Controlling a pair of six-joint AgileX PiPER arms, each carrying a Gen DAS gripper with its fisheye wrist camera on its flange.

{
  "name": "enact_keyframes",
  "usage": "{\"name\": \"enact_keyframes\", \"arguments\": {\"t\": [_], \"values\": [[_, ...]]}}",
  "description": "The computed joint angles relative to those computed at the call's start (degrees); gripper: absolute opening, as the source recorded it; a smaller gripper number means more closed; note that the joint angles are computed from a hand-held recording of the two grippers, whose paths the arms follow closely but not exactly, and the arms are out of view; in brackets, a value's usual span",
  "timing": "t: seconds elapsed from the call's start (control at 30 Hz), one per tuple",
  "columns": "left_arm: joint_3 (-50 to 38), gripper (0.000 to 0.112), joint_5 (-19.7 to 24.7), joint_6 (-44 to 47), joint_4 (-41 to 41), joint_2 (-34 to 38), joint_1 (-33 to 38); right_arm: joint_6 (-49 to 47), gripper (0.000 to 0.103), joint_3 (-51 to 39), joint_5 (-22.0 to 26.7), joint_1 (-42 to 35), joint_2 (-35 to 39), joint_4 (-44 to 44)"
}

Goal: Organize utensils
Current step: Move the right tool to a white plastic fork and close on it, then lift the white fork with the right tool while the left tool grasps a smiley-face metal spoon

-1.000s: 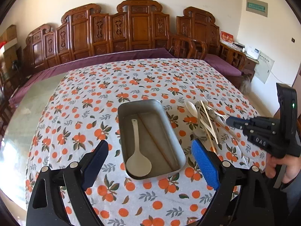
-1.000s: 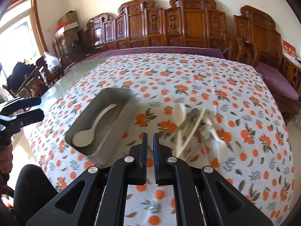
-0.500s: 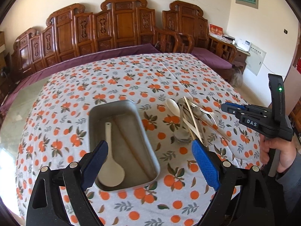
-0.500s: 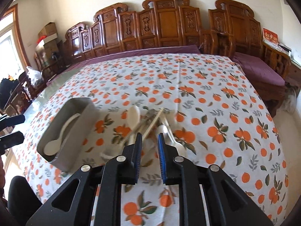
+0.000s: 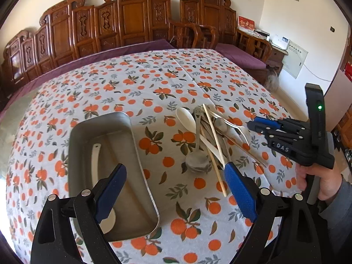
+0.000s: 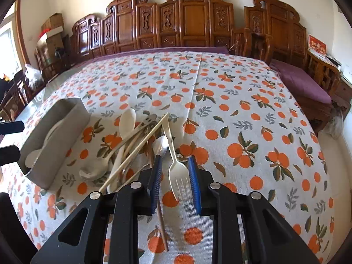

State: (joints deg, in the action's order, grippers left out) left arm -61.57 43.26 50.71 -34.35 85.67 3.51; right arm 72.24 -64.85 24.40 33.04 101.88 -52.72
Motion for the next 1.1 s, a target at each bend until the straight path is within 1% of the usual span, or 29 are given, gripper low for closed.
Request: {"name": "enact_keyframes", "arguments": {"t": [0.07, 0.17, 0.4, 0.47, 0.57, 0.6, 0.67, 0.77, 0.83, 0.87, 0.9, 1.0, 1.1], "values": [[-0.4, 0.087, -0.6, -0.8, 0.4, 0.9, -0.9, -5.1, 0.031, -1.4, -0.8, -1.1, 1.5, 4.1], [-1.2, 0.087, -0.8, -2.0, 0.9, 2.2, -1.7, -10.0, 0.036, -3.1, -0.9, -1.8, 3.4, 7.3], [-2.0, 0.087, -1.6, -4.1, 1.8, 4.0, -3.5, -20.3, 0.037, -7.2, 2.4, -3.0, 7.9, 16.1], [-2.4, 0.087, -1.8, -4.8, 2.4, 4.5, -4.2, -20.5, 0.037, -8.0, 3.6, -2.3, 8.6, 14.5], [-2.8, 0.087, -2.3, -5.8, 3.2, 5.0, -5.1, -21.0, 0.037, -8.6, 4.1, -2.6, 8.9, 15.4], [-2.8, 0.087, -2.4, -6.1, 3.5, 5.1, -5.3, -19.8, 0.032, -8.8, 5.3, -2.2, 9.0, 14.0], [-2.8, 0.087, -2.6, -6.7, 4.1, 5.1, -5.7, -18.9, 0.027, -8.7, 5.9, -2.1, 8.6, 13.0], [-2.9, 0.087, -3.0, -7.7, 4.9, 5.3, -6.6, -16.8, 0.024, -7.8, 5.7, -2.3, 7.4, 10.6], [-3.1, 0.087, -3.4, -8.5, 5.6, 5.6, -7.3, -16.1, 0.022, -7.3, 5.4, -3.0, 6.8, 10.8], [-3.1, 0.087, -3.6, -9.1, 6.0, 5.8, -7.7, -15.6, 0.018, -7.1, 5.5, -3.2, 6.5, 10.6], [-3.2, 0.087, -3.9, -9.7, 6.7, 6.0, -8.2, -15.9, 0.008, -6.9, 5.4, -3.8, 6.3, 11.5], [-4.0, 0.087, -4.4, -11.8, 8.7, 6.9, -9.5, -14.5, 0.007, -5.7, 4.5, -5.3, 5.0, 11.9], [-5.1, 0.087, -4.6, -13.7, 10.3, 8.1, -10.5, -14.6, 0.007, -4.2, 2.4, -6.7, 3.6, 13.5]]}}
